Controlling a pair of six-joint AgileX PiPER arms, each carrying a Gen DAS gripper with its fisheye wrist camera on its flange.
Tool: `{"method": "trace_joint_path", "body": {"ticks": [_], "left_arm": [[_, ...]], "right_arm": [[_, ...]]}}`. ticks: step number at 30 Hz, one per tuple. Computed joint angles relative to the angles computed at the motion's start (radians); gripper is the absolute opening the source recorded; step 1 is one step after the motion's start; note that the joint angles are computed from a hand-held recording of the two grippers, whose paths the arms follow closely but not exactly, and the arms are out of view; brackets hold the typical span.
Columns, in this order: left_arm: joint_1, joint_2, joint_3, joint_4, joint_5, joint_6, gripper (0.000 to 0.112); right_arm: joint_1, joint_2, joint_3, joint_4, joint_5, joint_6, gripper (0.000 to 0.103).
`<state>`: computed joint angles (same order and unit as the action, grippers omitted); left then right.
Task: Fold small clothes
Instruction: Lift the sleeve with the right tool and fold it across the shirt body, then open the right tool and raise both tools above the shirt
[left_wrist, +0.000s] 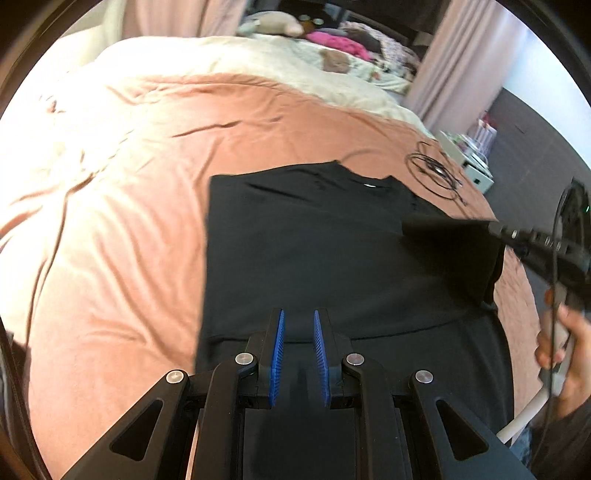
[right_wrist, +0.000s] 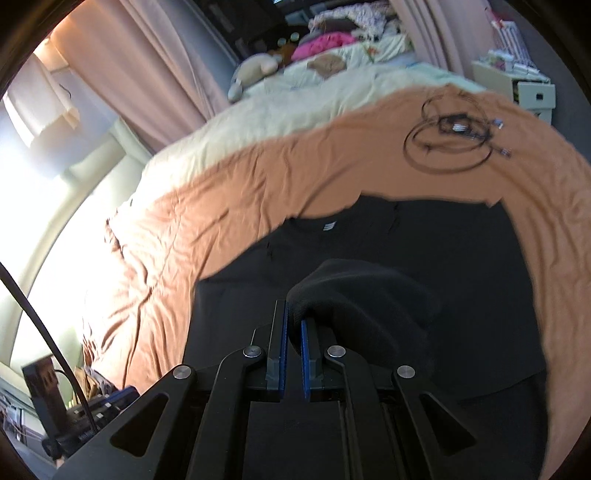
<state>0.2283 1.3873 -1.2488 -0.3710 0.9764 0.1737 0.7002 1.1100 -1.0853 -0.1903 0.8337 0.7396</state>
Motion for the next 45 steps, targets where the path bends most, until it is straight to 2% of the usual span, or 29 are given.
{"method": "trace_joint_path", "body": {"ticks": [4, 6, 8, 9, 10, 17, 24, 26, 34, 37, 39, 41, 45], "left_arm": [[0.063, -0.014, 0.028, -0.030, 0.005, 0.044, 0.017], [0.062, -0.017, 0.040, -0.032, -0.004, 0.040, 0.017], [0.071, -0.025, 0.052, -0.041, -0.003, 0.052, 0.017], [0.071, -0.029, 0.057, -0.045, -0.003, 0.056, 0.017], [0.075, -0.033, 0.060, -0.049, 0.000, 0.063, 0.017], [0.016, -0.046, 0.063, -0.040, -0.012, 0.025, 0.017], [-0.169, -0.023, 0.022, 0.033, -0.054, -0.119, 0.017], [-0.233, -0.006, 0.006, 0.062, -0.067, -0.165, 0.017], [-0.476, 0.135, -0.117, 0.168, -0.098, -0.327, 0.017], [-0.543, 0.204, -0.176, 0.196, -0.100, -0.366, 0.017], [-0.584, 0.255, -0.224, 0.210, -0.094, -0.387, 0.017], [-0.622, 0.316, -0.281, 0.213, -0.081, -0.393, 0.018], [-0.681, 0.434, -0.392, 0.231, -0.047, -0.406, 0.018]], "right_arm": [[0.062, 0.101, -0.010, 0.012, -0.006, 0.038, 0.005], [0.080, 0.168, -0.063, 0.043, 0.044, 0.030, 0.007], [0.073, 0.222, -0.100, 0.099, 0.042, -0.011, 0.032], [0.064, 0.226, -0.103, 0.142, 0.037, -0.048, 0.060], [0.067, 0.225, -0.102, 0.152, 0.034, -0.059, 0.073], [0.037, 0.171, -0.057, 0.237, 0.048, -0.183, 0.073], [-0.172, 0.036, -0.005, 0.328, 0.108, -0.369, 0.073], [-0.269, 0.016, 0.000, 0.362, 0.134, -0.436, 0.073], [-0.535, -0.019, 0.004, 0.440, 0.184, -0.622, 0.072], [-0.638, 0.000, 0.006, 0.474, 0.184, -0.700, 0.062], [-0.635, -0.032, 0.064, 0.436, 0.157, -0.658, 0.060], [-0.672, -0.014, 0.071, 0.437, 0.144, -0.671, 0.050], [-0.818, -0.042, 0.121, 0.502, 0.172, -0.795, 0.049]]}}
